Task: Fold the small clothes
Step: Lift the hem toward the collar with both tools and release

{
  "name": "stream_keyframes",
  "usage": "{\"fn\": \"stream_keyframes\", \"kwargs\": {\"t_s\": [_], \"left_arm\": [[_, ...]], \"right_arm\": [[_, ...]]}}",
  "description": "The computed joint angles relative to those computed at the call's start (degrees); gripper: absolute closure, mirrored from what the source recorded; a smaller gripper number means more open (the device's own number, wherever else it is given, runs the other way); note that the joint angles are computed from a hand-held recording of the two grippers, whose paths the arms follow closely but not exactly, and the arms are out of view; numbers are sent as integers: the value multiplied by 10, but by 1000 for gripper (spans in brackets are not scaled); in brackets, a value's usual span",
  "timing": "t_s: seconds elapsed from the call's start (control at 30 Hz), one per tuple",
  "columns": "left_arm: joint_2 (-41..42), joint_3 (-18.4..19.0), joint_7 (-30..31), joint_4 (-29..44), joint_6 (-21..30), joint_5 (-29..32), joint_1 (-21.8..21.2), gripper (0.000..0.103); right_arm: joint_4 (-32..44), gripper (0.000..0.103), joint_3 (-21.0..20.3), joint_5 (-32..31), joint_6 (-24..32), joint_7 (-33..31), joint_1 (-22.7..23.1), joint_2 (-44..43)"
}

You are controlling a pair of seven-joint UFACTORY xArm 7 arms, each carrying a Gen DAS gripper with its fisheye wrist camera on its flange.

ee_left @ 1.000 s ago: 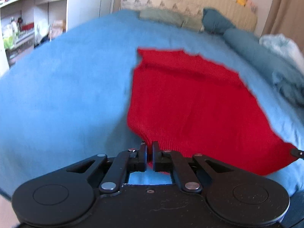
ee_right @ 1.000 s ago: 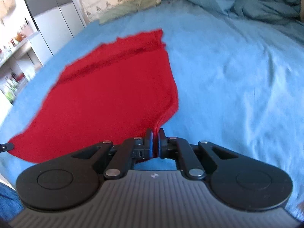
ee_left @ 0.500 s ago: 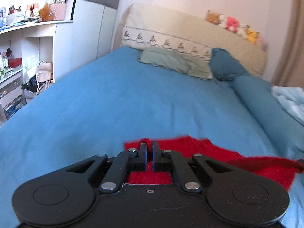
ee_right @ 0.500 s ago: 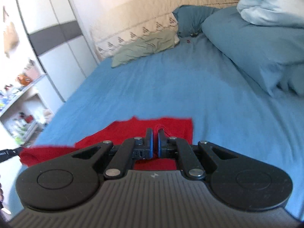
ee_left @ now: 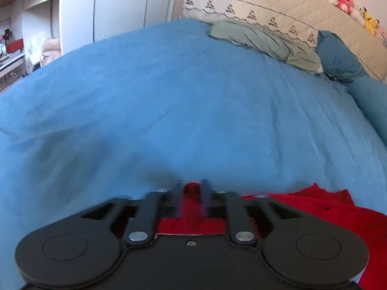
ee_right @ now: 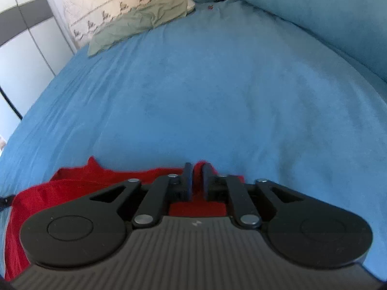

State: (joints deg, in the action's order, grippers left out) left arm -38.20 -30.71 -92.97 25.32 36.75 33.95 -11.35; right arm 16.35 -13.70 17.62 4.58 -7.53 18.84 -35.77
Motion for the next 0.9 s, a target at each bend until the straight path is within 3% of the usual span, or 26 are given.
{"fn": "stream_keyframes", "kwargs": {"t_s": [0.03, 0.07, 0.2, 0.33, 0.5, 0.57, 0.63, 0.73, 0.9], "left_arm": [[-10, -7, -2, 2, 16, 1, -2, 23], [-33, -15, -1, 2, 45, -3, -14, 17], [-109, -24, 53, -10, 103, -28, -93, 9], [-127, -30, 78, -28, 102, -103, -173, 8], [-98, -38, 50, -47, 109, -185, -222, 8], [-83, -57, 50, -37, 133, -172, -223, 5], [-77, -45, 55, -31, 152, -179, -233, 2], [-106, -33, 40, -30, 176, -196, -248, 4], [-100, -50, 65, 59, 216, -176, -230, 3]], "right_arm": [[-14, 8, -2, -2, -4, -6, -2, -23], [-33, 1, -10, -6, -18, -20, 2, -53], [-89, 0, -29, -24, 65, -64, -8, -209], [-146, 0, -16, -18, 181, -85, -40, -352], [-179, 0, 21, -10, 240, -76, -77, -399], [-183, 1, 27, -18, 250, -74, -105, -391], [-180, 1, 46, -35, 278, -63, -146, -392], [-174, 3, 6, -31, 335, -85, -181, -441], [-124, 2, -74, -44, 512, -171, -280, -565]]}}
